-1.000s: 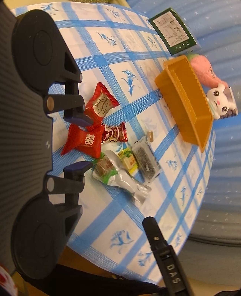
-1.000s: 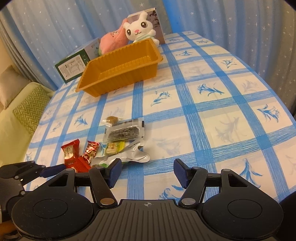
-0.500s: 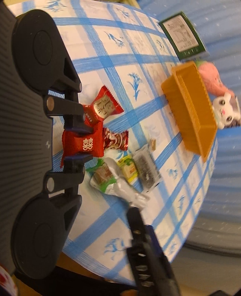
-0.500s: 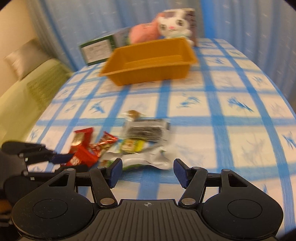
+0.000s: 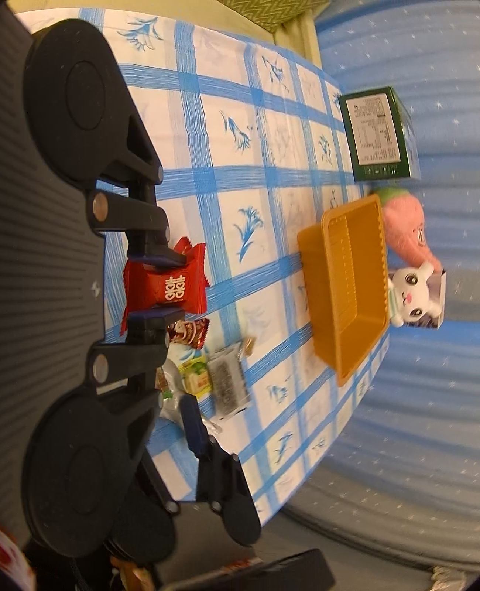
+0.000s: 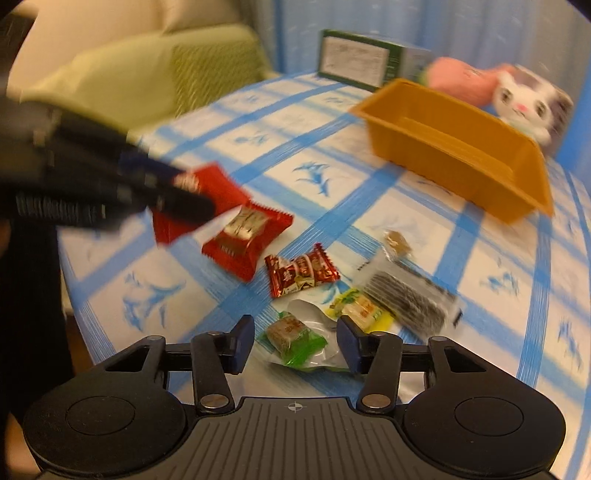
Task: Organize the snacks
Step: 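Grasp the red square packet with left gripper while right grasps green-wrapped candy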
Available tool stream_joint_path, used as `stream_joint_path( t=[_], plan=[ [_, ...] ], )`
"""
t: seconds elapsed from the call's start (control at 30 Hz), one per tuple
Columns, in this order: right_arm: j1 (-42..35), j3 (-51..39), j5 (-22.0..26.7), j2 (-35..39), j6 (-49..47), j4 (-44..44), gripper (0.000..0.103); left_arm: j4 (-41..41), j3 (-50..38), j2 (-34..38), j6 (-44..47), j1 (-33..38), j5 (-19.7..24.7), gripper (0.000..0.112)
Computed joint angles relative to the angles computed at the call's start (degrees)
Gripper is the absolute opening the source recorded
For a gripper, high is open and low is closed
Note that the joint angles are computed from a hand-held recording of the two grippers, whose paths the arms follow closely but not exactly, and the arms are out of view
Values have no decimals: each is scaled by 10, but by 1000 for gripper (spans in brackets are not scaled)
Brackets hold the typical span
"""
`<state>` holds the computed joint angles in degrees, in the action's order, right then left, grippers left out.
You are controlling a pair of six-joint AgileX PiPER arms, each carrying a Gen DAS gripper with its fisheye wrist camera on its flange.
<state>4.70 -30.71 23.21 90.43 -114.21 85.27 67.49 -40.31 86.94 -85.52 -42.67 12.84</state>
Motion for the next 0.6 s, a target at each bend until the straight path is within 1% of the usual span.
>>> stream_joint_path(
  t=[0.07, 0.13, 0.17, 0.27, 0.3, 0.33, 0.37, 0.43, 0.57, 0.6],
  plan=[
    [11, -7, -13, 8, -8, -11, 49, 12, 4, -2, -20, 5, -6, 20],
    [19, -16, -18, 16, 5, -31, 42, 18, 6, -1, -29, 8, -10, 20],
    [24, -18, -19, 15, 21, -47, 41, 19, 6, 0, -30, 9, -11, 20],
    [25, -29, -14, 20, 71, -97, 39, 25, 7, 2, -37, 11, -18, 20],
    [25, -31, -12, 21, 81, -106, 38, 26, 7, 3, -38, 12, -19, 20],
    [24, -31, -11, 23, 86, -109, 33, 30, 7, 3, -44, 11, -19, 20],
    [22, -30, -6, 22, 96, -114, 32, 34, 8, 3, -49, 11, -20, 20],
    [21, -24, -5, 17, 93, -101, 26, 38, 9, 3, -56, 10, -19, 20],
    [19, -7, -5, 8, 51, -48, 24, 40, 10, 2, -58, 10, -18, 20],
    [18, -3, -6, 3, 39, -31, 22, 41, 10, 2, -60, 9, -17, 20]
  ],
)
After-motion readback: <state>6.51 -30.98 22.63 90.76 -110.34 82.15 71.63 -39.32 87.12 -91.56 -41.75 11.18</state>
